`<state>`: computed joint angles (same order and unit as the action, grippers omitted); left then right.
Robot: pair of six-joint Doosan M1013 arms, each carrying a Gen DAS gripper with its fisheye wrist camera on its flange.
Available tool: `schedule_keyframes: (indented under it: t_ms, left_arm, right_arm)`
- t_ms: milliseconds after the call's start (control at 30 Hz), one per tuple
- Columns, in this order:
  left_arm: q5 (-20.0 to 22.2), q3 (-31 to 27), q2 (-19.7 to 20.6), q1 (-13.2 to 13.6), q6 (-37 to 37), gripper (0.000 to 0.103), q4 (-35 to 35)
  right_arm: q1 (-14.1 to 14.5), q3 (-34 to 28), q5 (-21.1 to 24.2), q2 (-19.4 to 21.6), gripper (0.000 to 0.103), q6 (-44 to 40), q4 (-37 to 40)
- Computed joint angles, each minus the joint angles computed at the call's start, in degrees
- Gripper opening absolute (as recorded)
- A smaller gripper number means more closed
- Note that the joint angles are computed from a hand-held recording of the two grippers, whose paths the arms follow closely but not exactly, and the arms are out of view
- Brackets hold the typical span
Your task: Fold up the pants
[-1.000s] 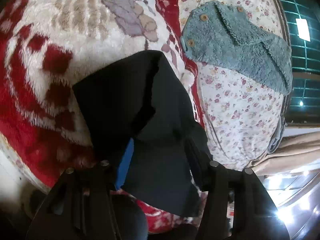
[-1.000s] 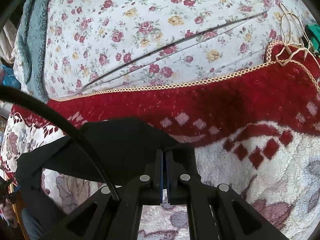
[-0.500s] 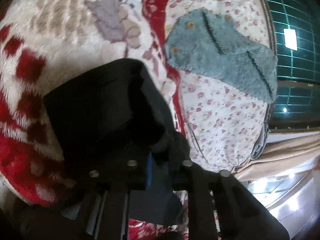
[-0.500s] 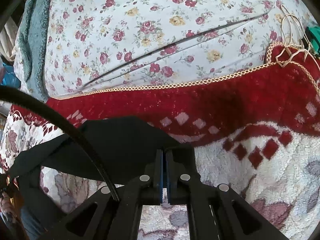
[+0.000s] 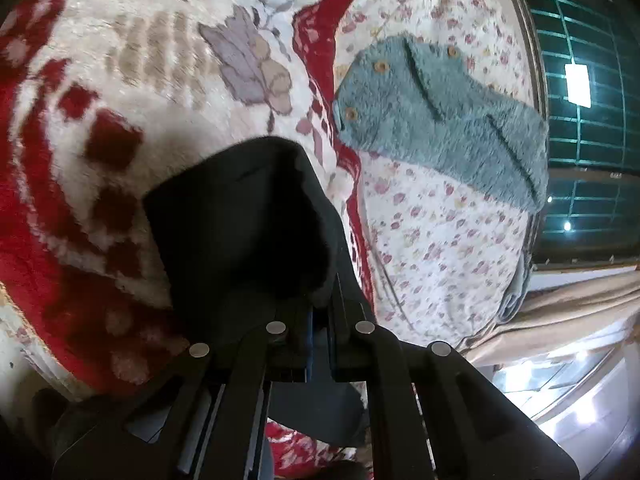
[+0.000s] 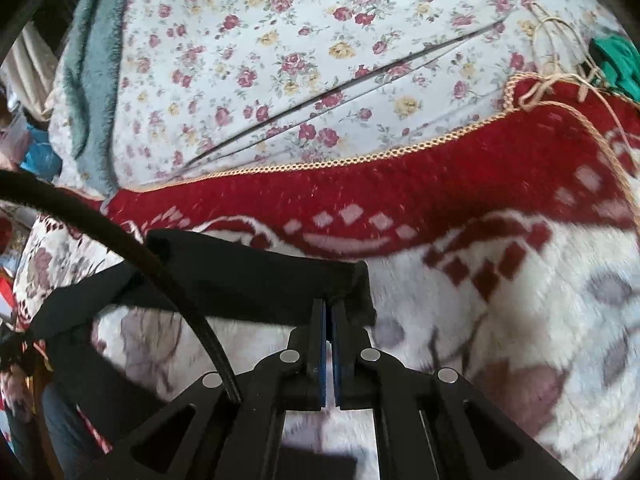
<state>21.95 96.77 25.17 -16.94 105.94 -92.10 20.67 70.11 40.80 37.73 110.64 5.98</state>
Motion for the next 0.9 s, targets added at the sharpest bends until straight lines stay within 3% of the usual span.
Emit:
schedule_keyframes:
  t_ms: [267,433,733,800,900]
  left_arm:
    - [-0.3,4.1,-2.4,1.9,15.2,0.004,-17.3]
    - [1.3,5.1,-2.3,2.6,18.8,0.004,-22.6]
    - [4.4,6.8,-1.7,3.2,17.2,0.004,-22.5]
    - [4.7,6.6,-1.0,3.6,14.1,0.004,-19.8]
    - [6.6,6.8,0.1,4.1,12.1,0.004,-20.2]
  right_arm:
    - [1.1,10.7,-6.8,-7.2,0.002,-2.5,1.1]
    - [3.7,15.0,-10.3,-10.3,0.002,0.4,-4.6]
    - [5.6,21.1,-12.1,-12.7,0.002,9.3,-11.9]
    - [6.1,21.3,-10.0,-12.2,0.0,12.2,-15.4]
    - [5.3,22.8,-9.3,-11.7,0.0,14.0,-14.3]
